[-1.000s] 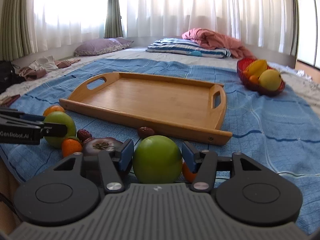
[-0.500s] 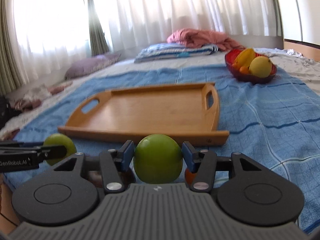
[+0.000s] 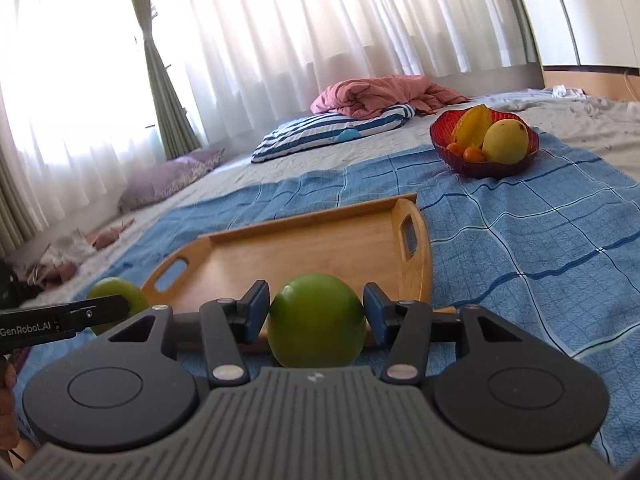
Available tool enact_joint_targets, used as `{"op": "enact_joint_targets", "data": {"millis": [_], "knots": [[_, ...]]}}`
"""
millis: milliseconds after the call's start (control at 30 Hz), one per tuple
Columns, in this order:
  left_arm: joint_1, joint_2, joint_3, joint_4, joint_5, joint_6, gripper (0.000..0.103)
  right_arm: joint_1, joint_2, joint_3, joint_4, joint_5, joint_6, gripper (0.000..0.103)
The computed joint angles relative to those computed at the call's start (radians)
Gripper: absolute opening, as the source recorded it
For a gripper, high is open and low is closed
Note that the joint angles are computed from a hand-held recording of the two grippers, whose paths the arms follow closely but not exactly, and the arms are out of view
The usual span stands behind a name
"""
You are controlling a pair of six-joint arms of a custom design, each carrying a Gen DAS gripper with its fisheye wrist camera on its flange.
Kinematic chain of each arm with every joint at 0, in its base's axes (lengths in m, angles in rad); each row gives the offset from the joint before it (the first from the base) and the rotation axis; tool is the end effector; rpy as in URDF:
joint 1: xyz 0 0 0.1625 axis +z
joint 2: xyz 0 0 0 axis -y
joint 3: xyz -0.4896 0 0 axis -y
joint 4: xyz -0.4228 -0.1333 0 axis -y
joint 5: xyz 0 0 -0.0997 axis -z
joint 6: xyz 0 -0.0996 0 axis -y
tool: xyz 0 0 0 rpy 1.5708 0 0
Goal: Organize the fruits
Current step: 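Lift both green apples and carry them over the wooden tray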
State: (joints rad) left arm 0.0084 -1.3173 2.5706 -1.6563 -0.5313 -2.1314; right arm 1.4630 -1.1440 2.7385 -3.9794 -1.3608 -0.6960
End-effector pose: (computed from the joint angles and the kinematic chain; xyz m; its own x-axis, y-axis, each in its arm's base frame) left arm -0.2456 -0.2212 0.1233 -0.7515 -0.2757 -0.5993 0.4595 0.4330 -0.7755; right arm 0.1175 -0.3466 0.1911 -0.8061 -0.4725 0.3564 -0.5772 0.4946 -0.6498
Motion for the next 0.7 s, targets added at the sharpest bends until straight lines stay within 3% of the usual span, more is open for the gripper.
{"op": "enact_joint_targets", "data": {"millis": [167, 300, 400, 600, 667, 700], "knots": [[0.051, -0.025, -0.009, 0.02, 0.03, 0.013, 0.049, 0.02, 0.001, -0.036, 0.009, -0.002, 0.043, 0.054], [0.108, -0.053, -0.005, -0.034, 0.068, 0.074, 0.049, 0.044, 0.001, -0.081, 0.055, -0.033, 0.078, 0.054], [0.165, -0.069, 0.001, -0.114, 0.094, 0.153, 0.049, 0.058, 0.004, -0.127, 0.12, -0.062, 0.125, 0.054], [0.289, -0.059, 0.029, -0.4, 0.101, 0.379, 0.049, 0.085, 0.045, -0.185, 0.157, -0.14, 0.161, 0.052], [0.321, -0.041, 0.032, -0.469, 0.1, 0.433, 0.049, 0.09, 0.059, -0.194, 0.151, -0.157, 0.161, 0.044], [0.332, -0.034, 0.033, -0.492, 0.099, 0.451, 0.049, 0.089, 0.062, -0.196, 0.149, -0.153, 0.158, 0.028]]}}
